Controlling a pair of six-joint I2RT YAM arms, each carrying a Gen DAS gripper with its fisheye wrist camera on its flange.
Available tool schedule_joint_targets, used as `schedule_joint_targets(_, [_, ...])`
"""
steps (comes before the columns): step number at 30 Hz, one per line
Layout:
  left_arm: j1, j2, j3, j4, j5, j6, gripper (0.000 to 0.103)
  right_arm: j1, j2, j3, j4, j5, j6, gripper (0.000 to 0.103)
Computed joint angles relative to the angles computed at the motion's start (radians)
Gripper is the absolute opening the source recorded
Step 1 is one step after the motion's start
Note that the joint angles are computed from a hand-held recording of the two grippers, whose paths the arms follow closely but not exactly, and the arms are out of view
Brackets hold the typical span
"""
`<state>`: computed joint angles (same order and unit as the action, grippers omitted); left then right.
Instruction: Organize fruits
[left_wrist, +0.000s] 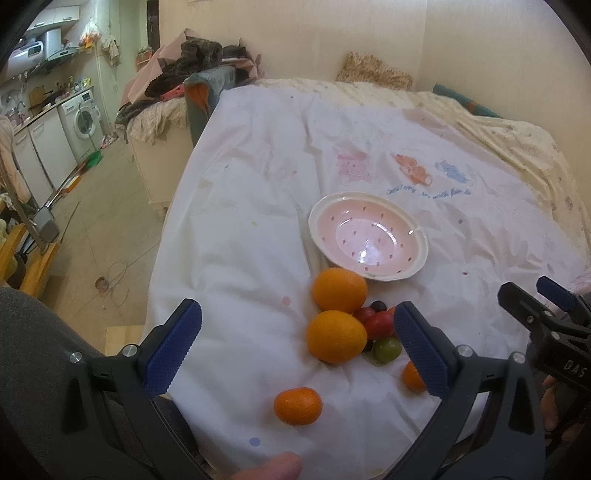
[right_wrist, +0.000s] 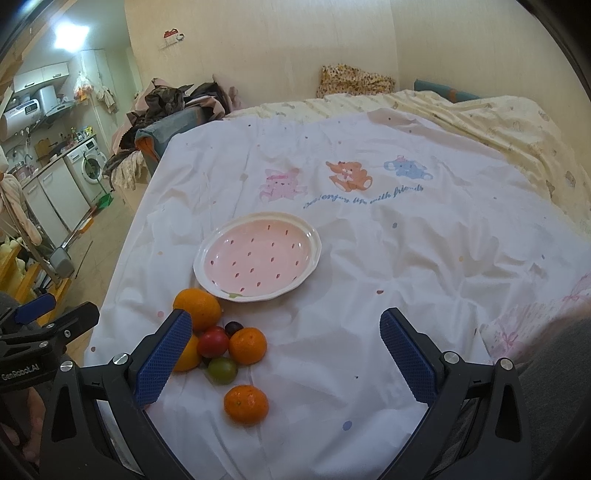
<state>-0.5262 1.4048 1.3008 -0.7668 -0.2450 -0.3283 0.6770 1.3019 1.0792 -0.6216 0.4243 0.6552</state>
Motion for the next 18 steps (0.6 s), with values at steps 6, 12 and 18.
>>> schedule_joint_targets(6, [0.034,0.152,0.109,-0.183,0.034,-0.005,0.102,-0.024,-0.001,0.003,-0.019,-0.032,0.021,0.103])
schedule_joint_targets(12, [0.038,0.306,0.174,-0.347,0.16,0.037,0.102,-0.055,-0.003,0.0,-0.036,-0.07,0.048,0.103])
schedule_joint_targets(18, [0.039,0.384,0.158,-0.374,0.225,0.015,0.079,-0.069,0.01,0.012,-0.056,-0.094,0.051,0.103])
